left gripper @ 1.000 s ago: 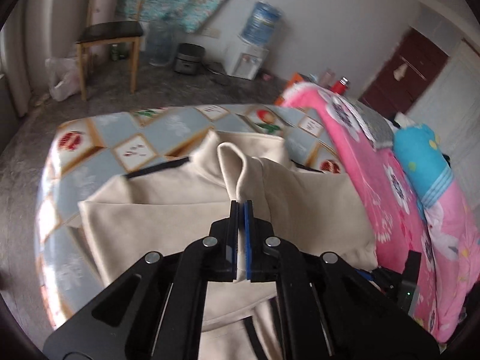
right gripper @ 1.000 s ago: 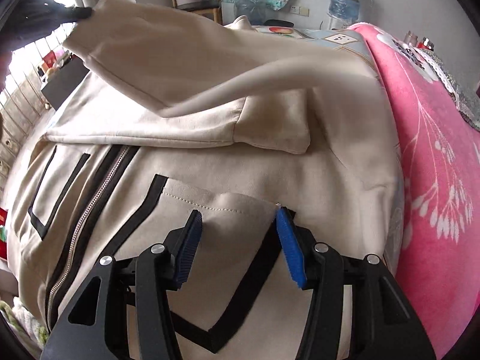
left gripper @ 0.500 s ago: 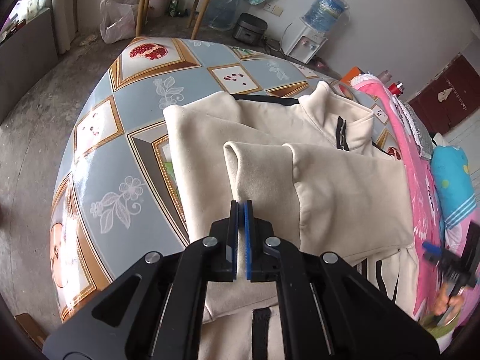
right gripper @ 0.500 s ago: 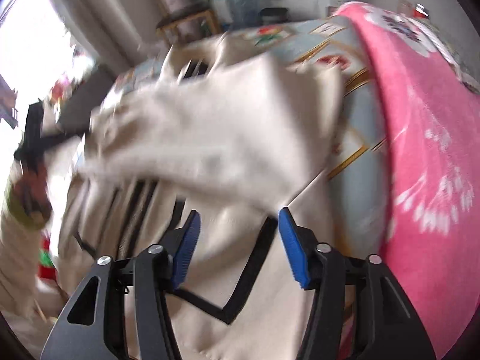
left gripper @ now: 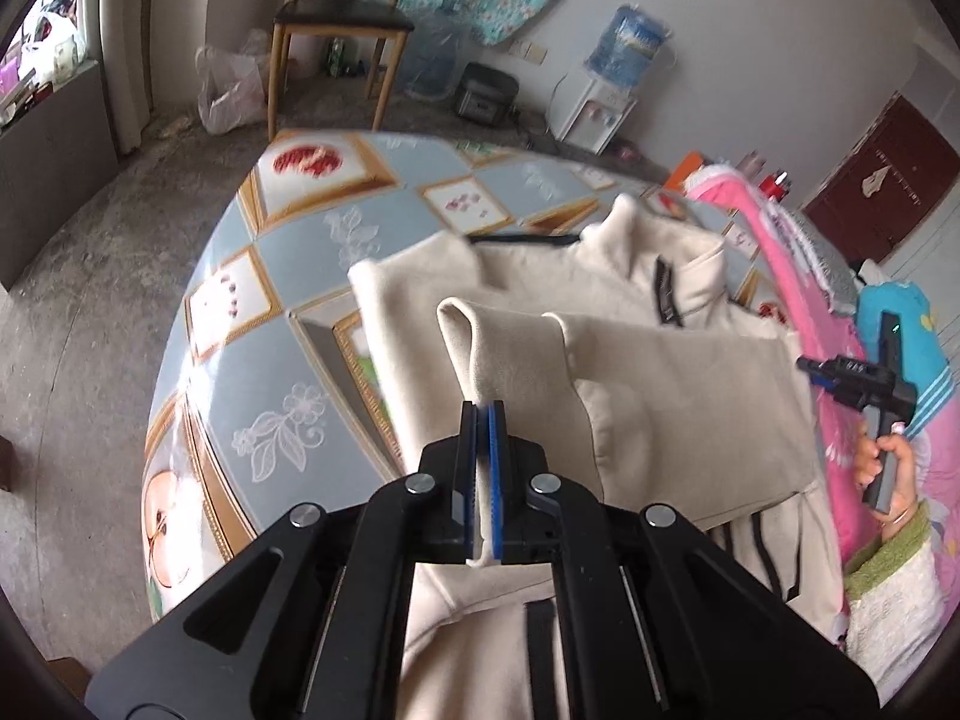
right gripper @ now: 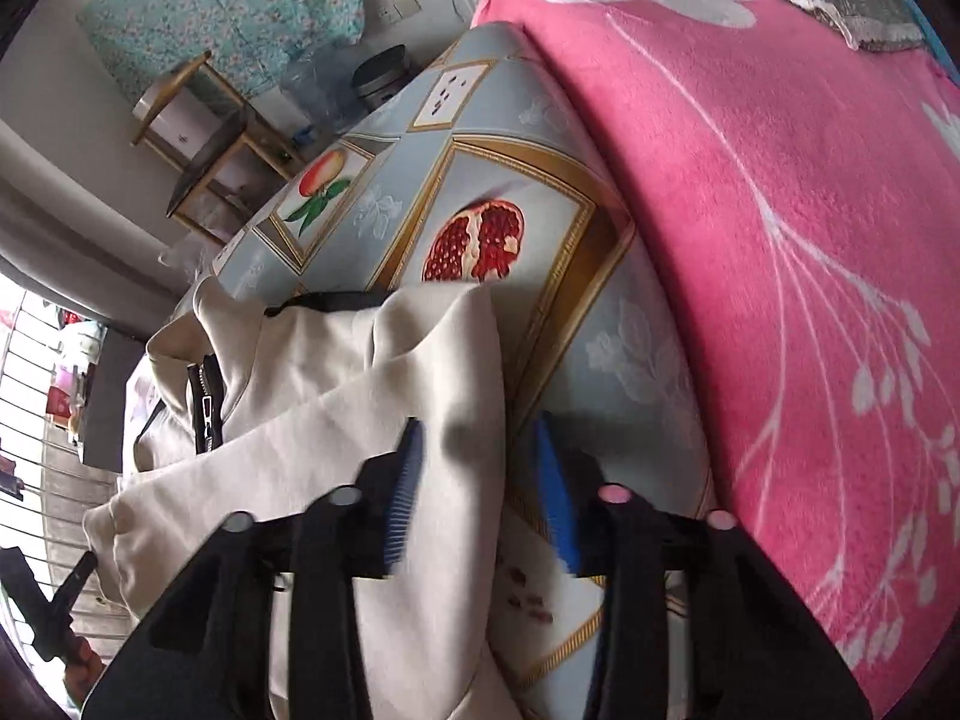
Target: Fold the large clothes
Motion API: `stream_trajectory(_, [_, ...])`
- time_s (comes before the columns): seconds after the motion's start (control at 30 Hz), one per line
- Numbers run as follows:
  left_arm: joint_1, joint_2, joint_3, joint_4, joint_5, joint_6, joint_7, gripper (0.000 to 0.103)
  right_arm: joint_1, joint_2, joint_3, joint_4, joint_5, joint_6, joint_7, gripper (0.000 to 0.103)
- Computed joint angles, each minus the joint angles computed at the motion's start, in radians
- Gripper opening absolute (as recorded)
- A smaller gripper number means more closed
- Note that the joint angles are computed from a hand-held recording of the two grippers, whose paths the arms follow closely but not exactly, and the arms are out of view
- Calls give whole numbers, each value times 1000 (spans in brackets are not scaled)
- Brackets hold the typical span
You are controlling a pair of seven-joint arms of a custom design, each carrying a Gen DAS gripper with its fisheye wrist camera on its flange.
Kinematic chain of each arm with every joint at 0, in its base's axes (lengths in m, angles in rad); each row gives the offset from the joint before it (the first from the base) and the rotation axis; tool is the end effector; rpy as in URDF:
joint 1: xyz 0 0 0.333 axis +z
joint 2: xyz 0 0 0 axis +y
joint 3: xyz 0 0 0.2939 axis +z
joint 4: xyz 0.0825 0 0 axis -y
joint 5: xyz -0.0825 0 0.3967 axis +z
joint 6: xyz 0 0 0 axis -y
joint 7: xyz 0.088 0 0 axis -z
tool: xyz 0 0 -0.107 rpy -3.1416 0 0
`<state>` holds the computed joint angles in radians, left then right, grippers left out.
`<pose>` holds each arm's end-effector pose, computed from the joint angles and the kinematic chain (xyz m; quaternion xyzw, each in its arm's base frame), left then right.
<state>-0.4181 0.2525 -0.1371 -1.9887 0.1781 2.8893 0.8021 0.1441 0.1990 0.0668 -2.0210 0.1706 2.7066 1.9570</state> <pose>0.5489 -0.3473 0.3840 -0.6933 0.6452 -0.3129 0.0722 0.6199 0.1252 0.3770 -0.5685 0.7847 -0.0594 0.2399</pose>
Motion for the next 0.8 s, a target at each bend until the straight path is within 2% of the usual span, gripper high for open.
stream_trajectory(0.03, [10,11,-9,-2,-16,7,18,3,10,-2,-7,-3,-33,5,14,9])
stream_trajectory(0.07, [13,17,-11,-9,-24,20,27,3,28,-11,-24,-11,-100,20,49,7])
stream_trajectory(0.2, [0,17,6,-53,-45,112,47,3,72,-56,-60,-52,-321,74,175,6])
stream_trajectory(0.3, [-13,33,19,-40,-54,76,53,3,85,-32,-71,-18,-436,30,246,6])
stream_trajectory(0.37, [-3,43,10,-35,-78,61,66,4,77,-10,-62,5,-434,-12,243,6])
stream_trajectory(0.4, [3,42,6,-42,-94,69,68,6,73,-7,-61,7,-432,-21,249,7])
stream_trajectory(0.43, [-13,33,26,-53,-82,82,42,6,66,-13,-58,-2,-419,-15,251,11])
stream_trajectory(0.5, [-68,6,96,-87,-7,135,-41,6,56,-40,-57,-35,-402,18,268,21])
stream_trajectory(0.57, [-119,-26,163,-116,78,183,-122,6,60,-89,-68,-87,-453,62,319,33])
stream_trajectory(0.63, [-154,-44,203,-113,168,181,-175,6,67,-149,-70,-136,-547,97,364,36])
stream_trajectory(0.67, [-147,-46,192,-104,190,172,-172,6,67,-171,-61,-155,-559,114,349,37])
stream_trajectory(0.77, [-54,-15,57,-48,113,128,-19,7,89,-202,-19,-185,-464,128,137,43])
stream_trajectory(0.8, [-35,7,19,-16,79,95,38,10,103,-204,-6,-187,-466,118,81,43])
